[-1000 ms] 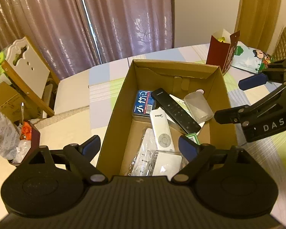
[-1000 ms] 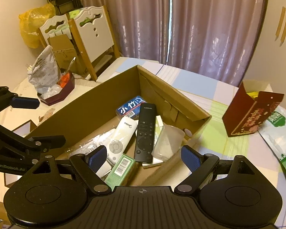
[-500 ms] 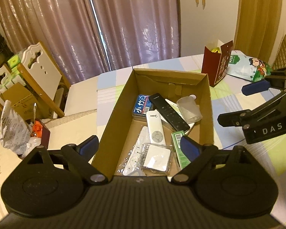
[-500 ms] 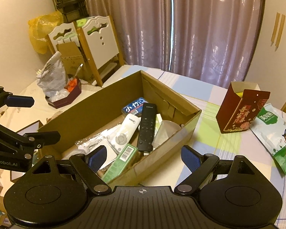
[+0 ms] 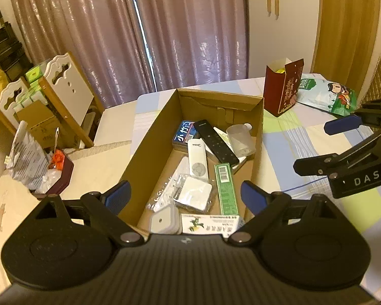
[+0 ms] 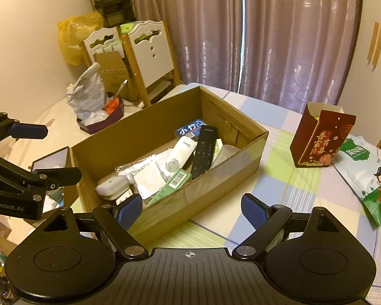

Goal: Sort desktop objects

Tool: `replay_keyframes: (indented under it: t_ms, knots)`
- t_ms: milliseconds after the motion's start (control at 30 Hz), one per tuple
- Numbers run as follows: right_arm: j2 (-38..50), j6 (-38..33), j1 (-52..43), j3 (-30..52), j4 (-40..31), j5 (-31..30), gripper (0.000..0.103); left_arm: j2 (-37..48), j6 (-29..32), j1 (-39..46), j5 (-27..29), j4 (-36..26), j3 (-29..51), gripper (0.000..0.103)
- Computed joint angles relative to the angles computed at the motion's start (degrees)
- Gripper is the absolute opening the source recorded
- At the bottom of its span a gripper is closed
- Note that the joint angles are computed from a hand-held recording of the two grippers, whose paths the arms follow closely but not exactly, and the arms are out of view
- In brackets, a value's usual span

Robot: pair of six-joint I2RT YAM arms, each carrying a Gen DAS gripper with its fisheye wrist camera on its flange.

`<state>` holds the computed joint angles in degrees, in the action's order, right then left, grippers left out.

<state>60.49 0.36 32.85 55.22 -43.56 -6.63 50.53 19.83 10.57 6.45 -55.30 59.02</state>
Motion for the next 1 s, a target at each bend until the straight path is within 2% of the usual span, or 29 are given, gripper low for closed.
replay_keyframes:
  t_ms: [433, 700, 1000]
  knots:
    - [-9.9, -2.8, -1.5, -1.9, -6.4, -4.3, 0.088, -10.8, -9.9, -10.8, -10.4, -8.2, 0.1, 0.092]
    - [-14.1, -3.6, -1.6, -4.0, -8.4, -5.7, 0.088, -14.5, -19.7, -24.0, -21.2, -13.4, 0.7, 0.093]
    - [-19.0, -2.8, -1.6, -7.1, -10.6, -5.0, 0.088, -16.8, -30.6, -36.0, -29.0, -18.8, -0.1, 0.093]
